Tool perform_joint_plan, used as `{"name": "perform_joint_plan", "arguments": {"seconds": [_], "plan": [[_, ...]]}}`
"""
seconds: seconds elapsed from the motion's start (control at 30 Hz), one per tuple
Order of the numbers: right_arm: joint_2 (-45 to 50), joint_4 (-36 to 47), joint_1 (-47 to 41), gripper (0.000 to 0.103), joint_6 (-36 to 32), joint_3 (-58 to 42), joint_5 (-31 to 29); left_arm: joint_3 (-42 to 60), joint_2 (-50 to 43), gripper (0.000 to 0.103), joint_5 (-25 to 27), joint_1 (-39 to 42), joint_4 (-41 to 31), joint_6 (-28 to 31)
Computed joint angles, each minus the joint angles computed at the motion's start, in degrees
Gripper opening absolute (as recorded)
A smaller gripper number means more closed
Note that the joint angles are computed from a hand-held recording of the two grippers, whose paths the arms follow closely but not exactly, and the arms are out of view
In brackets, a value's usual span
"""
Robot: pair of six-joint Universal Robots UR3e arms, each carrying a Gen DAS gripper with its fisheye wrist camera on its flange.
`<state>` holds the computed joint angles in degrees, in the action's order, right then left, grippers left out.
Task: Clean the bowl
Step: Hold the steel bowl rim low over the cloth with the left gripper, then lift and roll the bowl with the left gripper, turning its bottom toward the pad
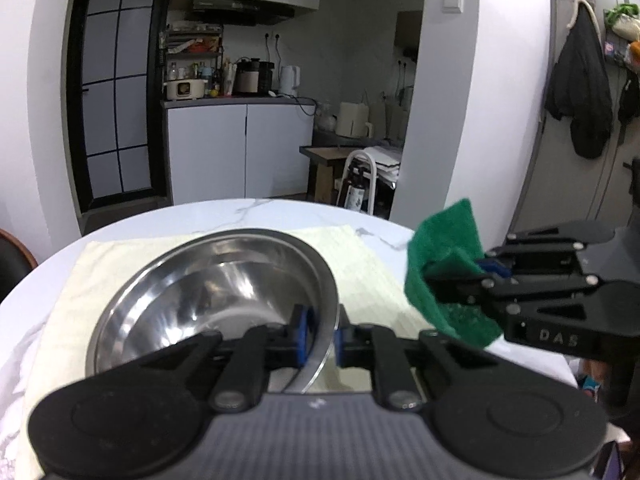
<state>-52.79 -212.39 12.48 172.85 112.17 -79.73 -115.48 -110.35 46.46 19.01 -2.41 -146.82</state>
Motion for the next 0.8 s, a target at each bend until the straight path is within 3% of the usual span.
{"name": "perform_joint_plan", "arguments": {"seconds": [0.5, 0.63, 0.8], "plan": [[-0.5, -0.1, -0.4, 0.011, -2.2, 1.3, 0.7, 2.6, -5.6, 0.023, 4.5, -3.4, 4.1, 0.8], [-0.6, 0.1, -0.3, 0.011, -2.4, 1.3, 0.7, 3.6, -6.6, 0.021, 6.5, -4.0, 4.2, 0.3], [-0.7, -1.0, -0.8, 0.011, -2.4, 2.3, 0.9, 2.6, -5.3, 0.011, 4.4, -3.0, 5.4, -1.0]]}}
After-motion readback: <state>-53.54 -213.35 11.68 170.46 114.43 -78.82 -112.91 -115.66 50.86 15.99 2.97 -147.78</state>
